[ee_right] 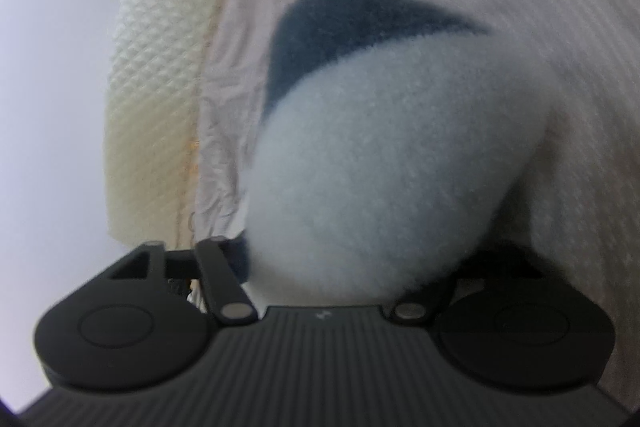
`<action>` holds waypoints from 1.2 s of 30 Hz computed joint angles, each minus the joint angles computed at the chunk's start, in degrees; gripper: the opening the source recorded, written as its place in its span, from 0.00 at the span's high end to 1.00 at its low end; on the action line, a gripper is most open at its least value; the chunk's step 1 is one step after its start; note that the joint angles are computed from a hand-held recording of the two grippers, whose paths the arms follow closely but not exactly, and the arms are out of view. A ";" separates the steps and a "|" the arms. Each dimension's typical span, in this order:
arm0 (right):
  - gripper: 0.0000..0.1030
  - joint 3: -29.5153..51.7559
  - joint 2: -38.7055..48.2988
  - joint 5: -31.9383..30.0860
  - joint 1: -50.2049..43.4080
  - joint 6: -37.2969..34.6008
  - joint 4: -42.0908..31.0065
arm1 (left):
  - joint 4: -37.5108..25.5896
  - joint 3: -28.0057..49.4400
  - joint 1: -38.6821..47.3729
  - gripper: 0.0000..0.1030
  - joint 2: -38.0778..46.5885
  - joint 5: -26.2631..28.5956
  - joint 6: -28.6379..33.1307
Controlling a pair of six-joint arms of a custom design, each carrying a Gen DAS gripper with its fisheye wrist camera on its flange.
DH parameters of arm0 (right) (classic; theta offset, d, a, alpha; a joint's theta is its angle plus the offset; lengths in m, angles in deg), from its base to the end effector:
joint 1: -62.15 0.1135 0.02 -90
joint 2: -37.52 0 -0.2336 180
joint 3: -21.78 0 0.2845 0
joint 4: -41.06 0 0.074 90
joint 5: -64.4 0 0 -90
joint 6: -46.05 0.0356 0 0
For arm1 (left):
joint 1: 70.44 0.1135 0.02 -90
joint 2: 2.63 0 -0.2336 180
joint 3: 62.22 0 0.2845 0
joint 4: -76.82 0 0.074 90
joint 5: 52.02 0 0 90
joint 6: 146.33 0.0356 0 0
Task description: Fold large clothes
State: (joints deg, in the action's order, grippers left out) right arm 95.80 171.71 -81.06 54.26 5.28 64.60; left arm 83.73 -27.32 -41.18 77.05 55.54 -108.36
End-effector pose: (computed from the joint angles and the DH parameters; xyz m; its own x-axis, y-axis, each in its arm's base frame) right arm 0.4002 -0.0259 -0.0220 -0.8229 0.5475 -0.1518 0.0708 0.3640 0.9287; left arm 0.2367 0.1203 0.0767 -0.1259 -0.9321 -0.3397 -0.5811 0.3468 -0.7363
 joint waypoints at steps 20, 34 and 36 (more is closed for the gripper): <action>0.55 -4.19 -16.07 -13.66 -7.44 8.30 19.35 | -19.69 16.14 -0.67 0.52 -11.59 5.16 4.15; 0.55 35.19 4.09 -3.79 -8.57 19.93 13.64 | -31.26 80.10 -17.29 0.52 37.37 0.47 -0.16; 0.55 40.74 7.81 -2.75 -9.11 18.50 10.13 | -32.75 91.85 -18.92 0.52 47.17 0.25 0.14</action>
State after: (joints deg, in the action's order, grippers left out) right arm 136.53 179.52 -83.81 45.15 23.78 74.73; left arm 50.98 64.53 -60.10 124.23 55.79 -108.21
